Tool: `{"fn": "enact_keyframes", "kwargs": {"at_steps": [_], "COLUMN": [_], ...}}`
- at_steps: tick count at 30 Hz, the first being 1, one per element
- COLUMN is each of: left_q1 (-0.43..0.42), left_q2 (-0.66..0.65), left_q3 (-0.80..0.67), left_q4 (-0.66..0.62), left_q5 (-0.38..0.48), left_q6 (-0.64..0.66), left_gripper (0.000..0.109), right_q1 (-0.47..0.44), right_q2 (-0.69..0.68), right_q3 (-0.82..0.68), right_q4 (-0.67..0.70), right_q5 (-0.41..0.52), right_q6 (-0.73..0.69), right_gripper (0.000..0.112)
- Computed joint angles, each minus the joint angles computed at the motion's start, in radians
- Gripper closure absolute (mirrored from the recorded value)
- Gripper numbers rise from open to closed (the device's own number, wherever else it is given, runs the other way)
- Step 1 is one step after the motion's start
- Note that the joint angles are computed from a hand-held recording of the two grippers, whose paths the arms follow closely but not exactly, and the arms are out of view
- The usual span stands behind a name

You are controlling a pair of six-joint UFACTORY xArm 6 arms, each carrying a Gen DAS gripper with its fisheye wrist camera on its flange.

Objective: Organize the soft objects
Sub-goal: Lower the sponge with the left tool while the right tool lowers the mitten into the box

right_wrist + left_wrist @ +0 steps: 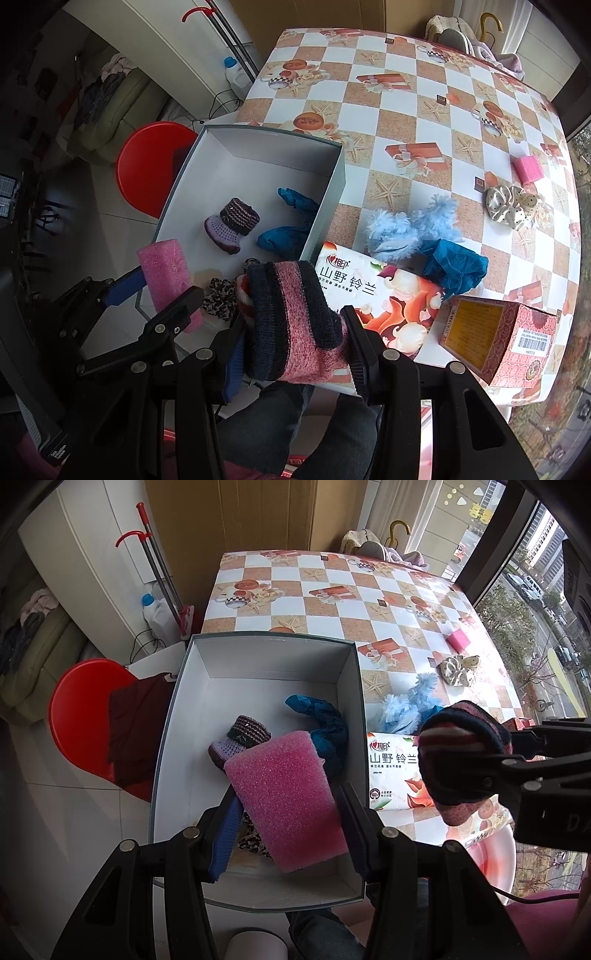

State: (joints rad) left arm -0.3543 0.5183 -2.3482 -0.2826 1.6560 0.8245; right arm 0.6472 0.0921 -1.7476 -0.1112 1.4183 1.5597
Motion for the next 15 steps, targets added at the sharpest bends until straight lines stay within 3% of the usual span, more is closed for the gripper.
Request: {"fn": "enact_keyframes", "kwargs": {"at_steps": [15], "left_q1": [0.011], "left_q2": [0.032], "left_q3": [-0.047], "left_q4": [0.0], "left_q5": [0.016], "left_q6": [-0.008], "left_gripper": [0.053], "right_q1": [-0.003], "right_q2": [0.035], "right_q3": [-0.044], "right_q4": [0.006], "right_q5": [0.01], "right_q6": [-0.025], "right_gripper": [0.064]}}
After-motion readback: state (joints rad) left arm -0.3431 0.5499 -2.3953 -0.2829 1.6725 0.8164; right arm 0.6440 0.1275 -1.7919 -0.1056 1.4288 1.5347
